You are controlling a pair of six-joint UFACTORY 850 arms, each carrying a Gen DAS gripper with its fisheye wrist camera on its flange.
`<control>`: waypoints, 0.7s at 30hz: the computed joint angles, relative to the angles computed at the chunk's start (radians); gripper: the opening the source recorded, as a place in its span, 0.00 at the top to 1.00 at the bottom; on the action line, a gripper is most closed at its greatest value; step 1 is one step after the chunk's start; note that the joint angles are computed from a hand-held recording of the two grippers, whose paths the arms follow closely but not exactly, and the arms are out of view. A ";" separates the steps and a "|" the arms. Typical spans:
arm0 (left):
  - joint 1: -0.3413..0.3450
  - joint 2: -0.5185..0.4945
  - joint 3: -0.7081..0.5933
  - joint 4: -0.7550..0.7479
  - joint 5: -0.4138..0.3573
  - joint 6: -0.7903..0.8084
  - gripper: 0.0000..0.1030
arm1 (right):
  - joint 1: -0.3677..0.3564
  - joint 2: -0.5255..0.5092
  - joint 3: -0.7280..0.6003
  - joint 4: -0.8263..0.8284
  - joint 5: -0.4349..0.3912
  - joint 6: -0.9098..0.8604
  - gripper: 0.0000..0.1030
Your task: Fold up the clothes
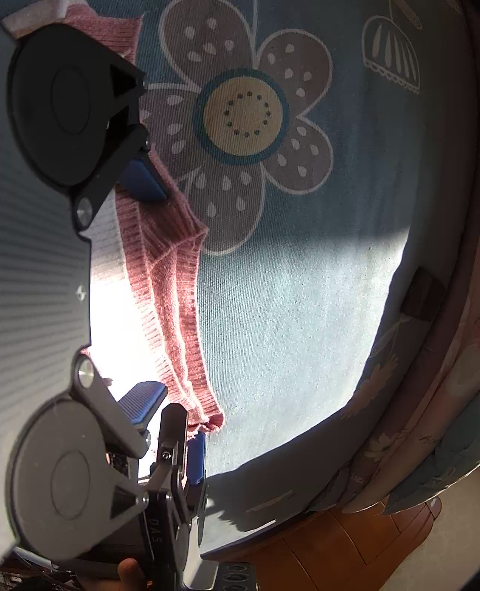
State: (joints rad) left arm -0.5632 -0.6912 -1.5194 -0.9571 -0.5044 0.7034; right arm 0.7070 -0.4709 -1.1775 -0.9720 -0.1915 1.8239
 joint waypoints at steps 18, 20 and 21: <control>-0.019 0.337 0.308 0.117 0.192 0.011 0.01 | 0.150 0.198 0.106 0.013 -0.279 0.088 0.00; -0.028 0.405 0.383 0.207 0.212 -0.062 0.01 | 0.190 0.237 0.142 0.041 -0.316 0.105 0.00; -0.037 0.434 0.418 0.257 0.221 -0.111 0.01 | 0.209 0.251 0.155 0.052 -0.329 0.113 0.00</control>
